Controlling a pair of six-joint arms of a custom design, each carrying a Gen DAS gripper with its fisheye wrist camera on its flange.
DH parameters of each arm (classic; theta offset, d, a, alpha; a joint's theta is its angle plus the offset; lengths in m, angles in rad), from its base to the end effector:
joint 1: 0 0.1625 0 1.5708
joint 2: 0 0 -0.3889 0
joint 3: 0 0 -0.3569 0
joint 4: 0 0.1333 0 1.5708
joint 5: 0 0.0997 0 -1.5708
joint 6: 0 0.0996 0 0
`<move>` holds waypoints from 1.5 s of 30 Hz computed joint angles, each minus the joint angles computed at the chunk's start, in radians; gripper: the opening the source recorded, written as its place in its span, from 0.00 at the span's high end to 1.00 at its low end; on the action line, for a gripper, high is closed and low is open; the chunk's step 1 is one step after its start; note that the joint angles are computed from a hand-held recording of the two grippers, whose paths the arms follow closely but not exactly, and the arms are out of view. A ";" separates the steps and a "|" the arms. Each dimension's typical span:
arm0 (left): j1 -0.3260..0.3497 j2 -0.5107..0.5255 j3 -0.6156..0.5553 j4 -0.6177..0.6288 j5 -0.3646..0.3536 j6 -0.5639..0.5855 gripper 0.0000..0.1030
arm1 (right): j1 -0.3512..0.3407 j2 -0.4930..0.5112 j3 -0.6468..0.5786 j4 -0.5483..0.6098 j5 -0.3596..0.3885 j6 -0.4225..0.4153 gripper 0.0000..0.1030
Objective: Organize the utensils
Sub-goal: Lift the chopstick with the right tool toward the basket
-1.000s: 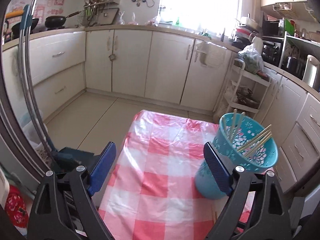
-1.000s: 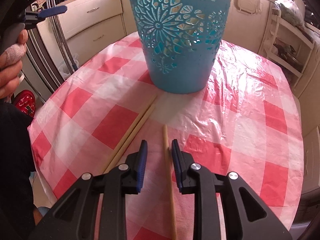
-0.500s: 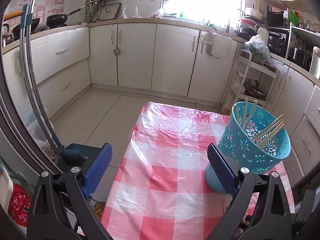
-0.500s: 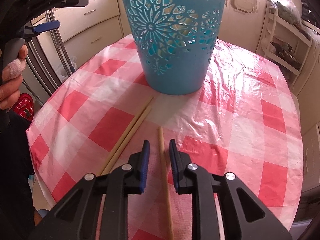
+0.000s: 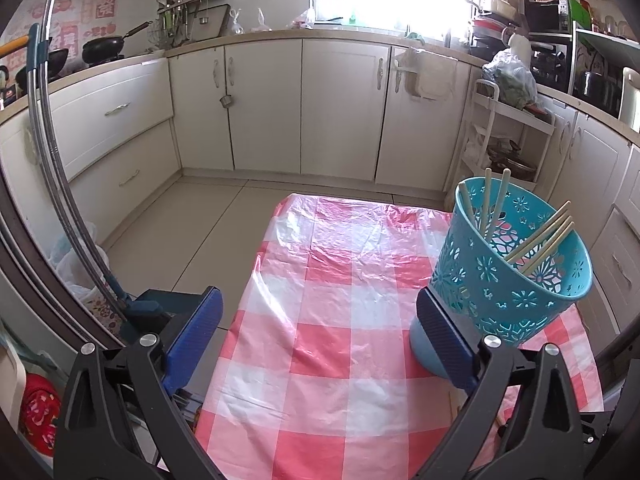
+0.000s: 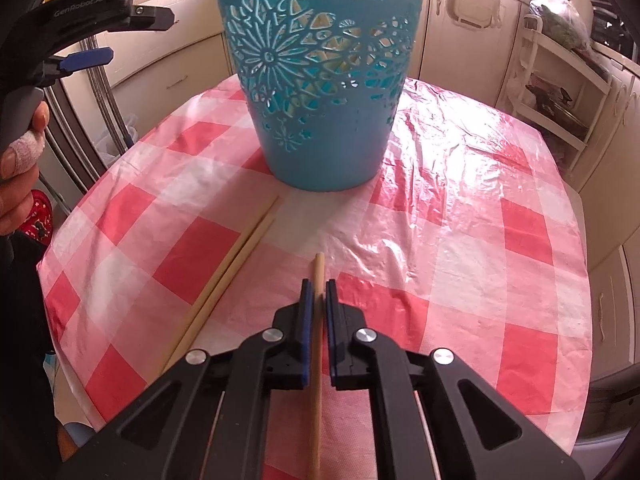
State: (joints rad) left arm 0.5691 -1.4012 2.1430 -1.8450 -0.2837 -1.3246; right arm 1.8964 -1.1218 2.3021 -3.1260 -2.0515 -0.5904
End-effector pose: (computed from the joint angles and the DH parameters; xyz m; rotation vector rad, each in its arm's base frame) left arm -0.2180 -0.4112 0.2349 0.0306 1.9982 -1.1689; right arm 0.2201 -0.3793 0.1372 1.0374 -2.3767 0.4032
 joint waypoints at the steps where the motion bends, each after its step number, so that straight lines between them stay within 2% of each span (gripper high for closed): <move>1: 0.001 0.001 -0.001 0.003 -0.001 0.000 0.09 | 0.000 0.001 -0.001 0.001 0.000 0.001 0.93; 10: 0.010 -0.002 0.003 -0.015 -0.005 0.011 0.09 | -0.020 -0.028 -0.019 0.085 0.040 0.074 0.94; 19: 0.017 0.001 0.002 -0.002 -0.007 0.004 0.09 | -0.020 -0.031 -0.022 0.100 0.043 0.063 0.94; 22: 0.017 0.002 0.000 0.005 -0.008 0.001 0.09 | -0.023 -0.042 -0.026 0.137 0.056 0.074 0.94; 29: 0.018 -0.001 0.002 0.010 -0.011 -0.002 0.09 | -0.007 -0.035 -0.024 0.133 0.032 0.042 0.93; 38: 0.018 -0.001 0.002 0.012 -0.010 -0.003 0.08 | -0.016 -0.050 -0.027 0.165 0.056 0.059 0.94; 45: 0.018 0.000 0.002 0.010 -0.010 -0.003 0.09 | -0.034 -0.074 -0.029 0.203 0.114 0.089 0.95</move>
